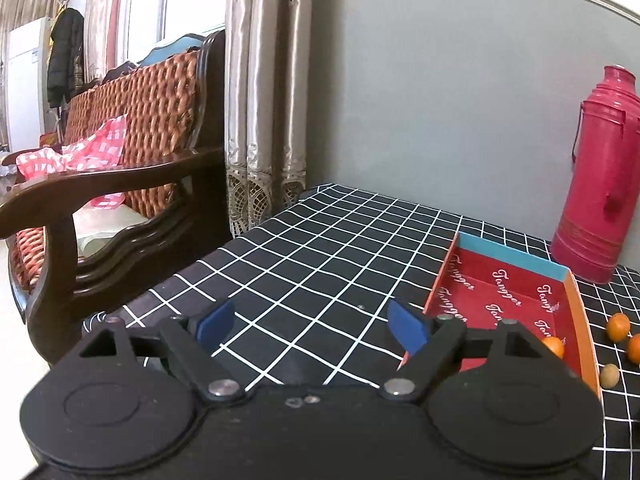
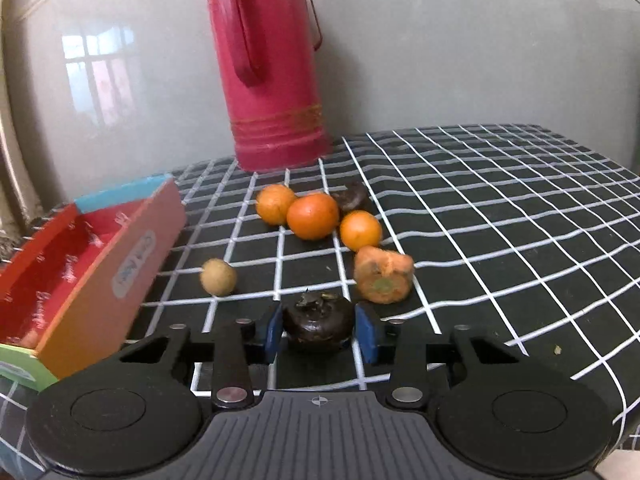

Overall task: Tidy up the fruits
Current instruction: 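Lower the right gripper onto the dark mangosteen and close it, then carry the mangosteen over the box and open the right gripper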

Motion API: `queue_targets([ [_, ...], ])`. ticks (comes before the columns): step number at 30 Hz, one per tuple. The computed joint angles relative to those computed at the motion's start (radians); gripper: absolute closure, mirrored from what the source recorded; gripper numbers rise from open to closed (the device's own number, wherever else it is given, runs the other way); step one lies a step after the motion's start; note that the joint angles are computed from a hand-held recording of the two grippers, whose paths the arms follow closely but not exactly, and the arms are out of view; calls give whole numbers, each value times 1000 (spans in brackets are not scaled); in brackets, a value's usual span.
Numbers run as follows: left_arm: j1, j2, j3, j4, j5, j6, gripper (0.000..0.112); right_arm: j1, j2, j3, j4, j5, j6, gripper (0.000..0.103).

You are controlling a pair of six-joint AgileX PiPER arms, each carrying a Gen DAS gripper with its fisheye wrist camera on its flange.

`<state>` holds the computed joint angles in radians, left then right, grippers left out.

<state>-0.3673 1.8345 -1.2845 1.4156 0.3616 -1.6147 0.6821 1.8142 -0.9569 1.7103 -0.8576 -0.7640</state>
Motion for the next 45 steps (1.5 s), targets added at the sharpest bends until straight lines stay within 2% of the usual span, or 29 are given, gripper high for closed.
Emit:
queue_targets([
  [7,11,-4,4,-16,6,14,35,61,-29,36,-209,-48,135,64],
  [13,25,-10,16,-8,17,10,35,82,-30,26,-348,-42,194,64],
  [25,76,-23,32,-17,21,17,35,80,35,-75,-498,83,179,64],
  [37,92,-30,45,-1,27,10,34,75,112,-193,-479,200,74,63],
  [38,92,-29,43,-5,27,13,34,75,113,-197,-475,205,67,62],
  [39,92,-29,42,-10,28,16,34,76,114,-198,-470,205,63,53],
  [40,92,-29,42,-15,27,20,34,78,112,-194,-472,198,71,39],
  [42,91,-29,40,-18,26,22,34,88,100,-174,-487,164,101,29],
  [45,82,-27,38,-20,24,29,34,103,75,-143,-471,95,99,29],
])
